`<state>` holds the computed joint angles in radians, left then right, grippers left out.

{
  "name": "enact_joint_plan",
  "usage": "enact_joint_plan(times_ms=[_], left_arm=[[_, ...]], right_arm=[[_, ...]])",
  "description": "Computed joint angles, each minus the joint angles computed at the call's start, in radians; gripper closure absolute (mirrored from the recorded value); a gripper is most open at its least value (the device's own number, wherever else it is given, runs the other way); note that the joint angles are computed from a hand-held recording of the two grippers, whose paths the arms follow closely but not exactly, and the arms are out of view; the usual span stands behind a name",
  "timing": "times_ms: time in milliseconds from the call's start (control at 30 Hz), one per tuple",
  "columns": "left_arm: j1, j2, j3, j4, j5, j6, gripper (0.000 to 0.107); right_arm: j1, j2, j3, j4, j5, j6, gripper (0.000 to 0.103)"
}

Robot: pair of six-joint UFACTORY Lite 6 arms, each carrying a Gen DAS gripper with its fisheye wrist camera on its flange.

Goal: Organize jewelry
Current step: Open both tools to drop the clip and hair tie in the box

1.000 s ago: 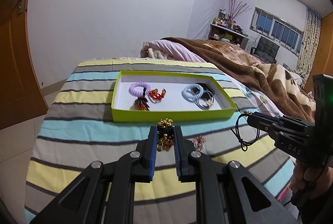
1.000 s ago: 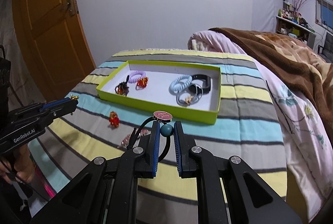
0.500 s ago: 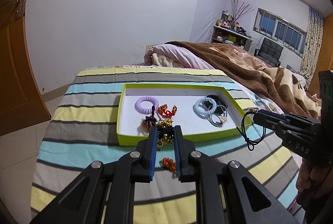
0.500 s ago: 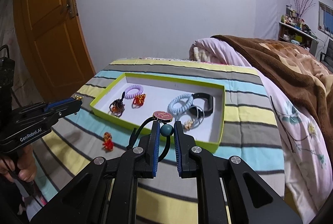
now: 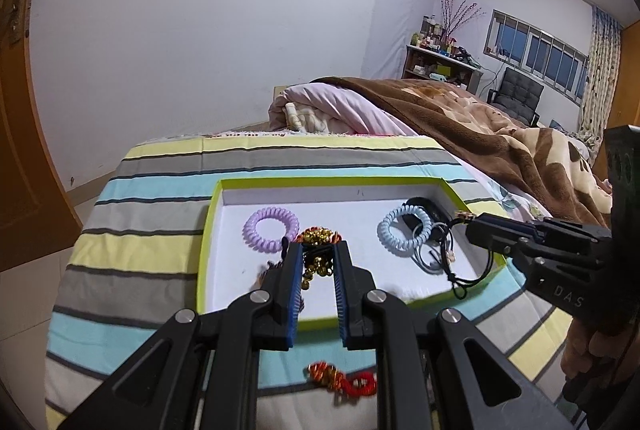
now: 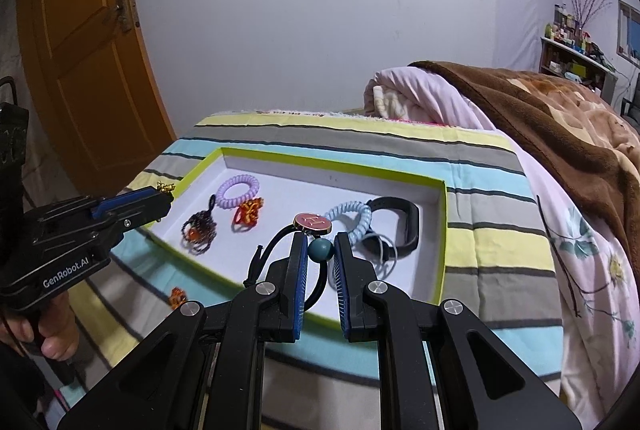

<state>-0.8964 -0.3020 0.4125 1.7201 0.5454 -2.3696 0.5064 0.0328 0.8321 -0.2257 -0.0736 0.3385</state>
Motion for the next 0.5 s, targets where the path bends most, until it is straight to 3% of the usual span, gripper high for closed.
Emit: enact_joint_plan(times_ms=[233, 500], left_arm=[[0.092, 0.172, 0.076, 0.238, -0.055, -0.180, 0.091], [0.140, 0.312, 0.124, 0.404, -0.100, -0.329, 0.091]], right_arm=[[-0.028, 0.171, 0.128, -0.055, -0.009, 0.046, 0.089], [-0.052, 0.272, 0.188, -0.268, -0.006, 0.265, 0.089]])
